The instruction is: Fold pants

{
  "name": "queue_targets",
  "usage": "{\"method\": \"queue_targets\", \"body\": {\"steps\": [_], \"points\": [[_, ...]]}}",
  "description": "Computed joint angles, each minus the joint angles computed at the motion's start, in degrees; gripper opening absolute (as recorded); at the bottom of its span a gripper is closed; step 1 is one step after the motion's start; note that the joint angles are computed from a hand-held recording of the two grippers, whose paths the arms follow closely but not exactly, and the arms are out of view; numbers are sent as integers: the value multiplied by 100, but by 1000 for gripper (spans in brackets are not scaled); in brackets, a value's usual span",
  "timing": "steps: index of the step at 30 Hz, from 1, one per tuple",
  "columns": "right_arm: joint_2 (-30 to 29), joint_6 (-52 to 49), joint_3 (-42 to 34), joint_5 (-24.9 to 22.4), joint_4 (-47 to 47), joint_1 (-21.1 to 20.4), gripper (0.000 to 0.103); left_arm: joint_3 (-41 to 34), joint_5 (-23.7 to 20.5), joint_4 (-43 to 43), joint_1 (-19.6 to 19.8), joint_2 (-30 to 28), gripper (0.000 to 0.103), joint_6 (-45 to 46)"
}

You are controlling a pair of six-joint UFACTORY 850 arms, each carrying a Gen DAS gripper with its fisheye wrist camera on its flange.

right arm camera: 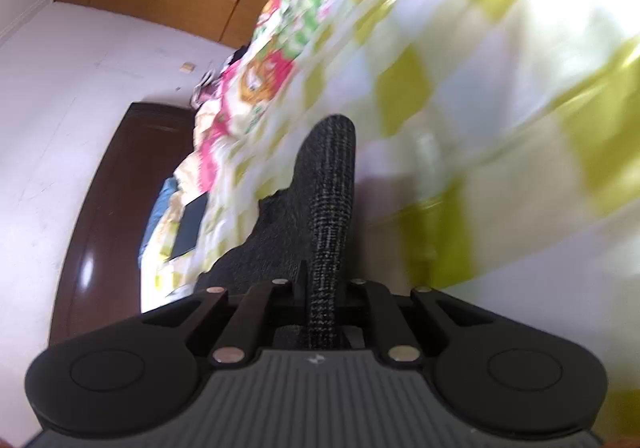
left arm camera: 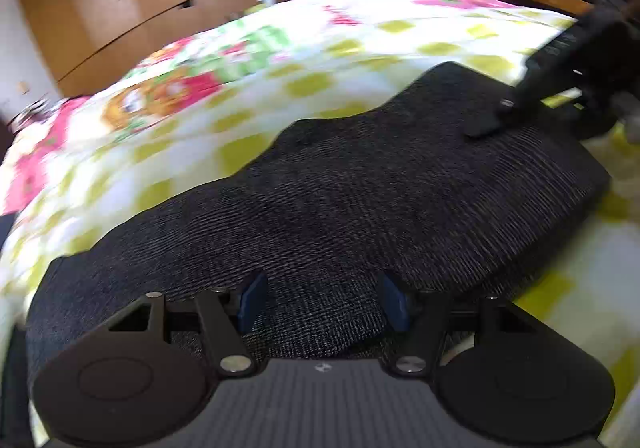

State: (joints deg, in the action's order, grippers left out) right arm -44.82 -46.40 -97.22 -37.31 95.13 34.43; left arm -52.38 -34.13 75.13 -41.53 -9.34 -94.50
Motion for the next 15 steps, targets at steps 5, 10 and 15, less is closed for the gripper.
{"method": "queue_targets", "body": {"steps": [5, 10, 15], "points": [[618, 333, 730, 742, -557, -372, 8, -555, 924, 251, -191, -465, 72, -308], [992, 326, 1137, 955, -777, -496, 8, -1077, 289, 1207, -513, -766, 73, -593], [1026, -205, 1338, 1088, 22, -448, 8, -1752, -1217, 1177, -596, -1517, 73, -285]]}}
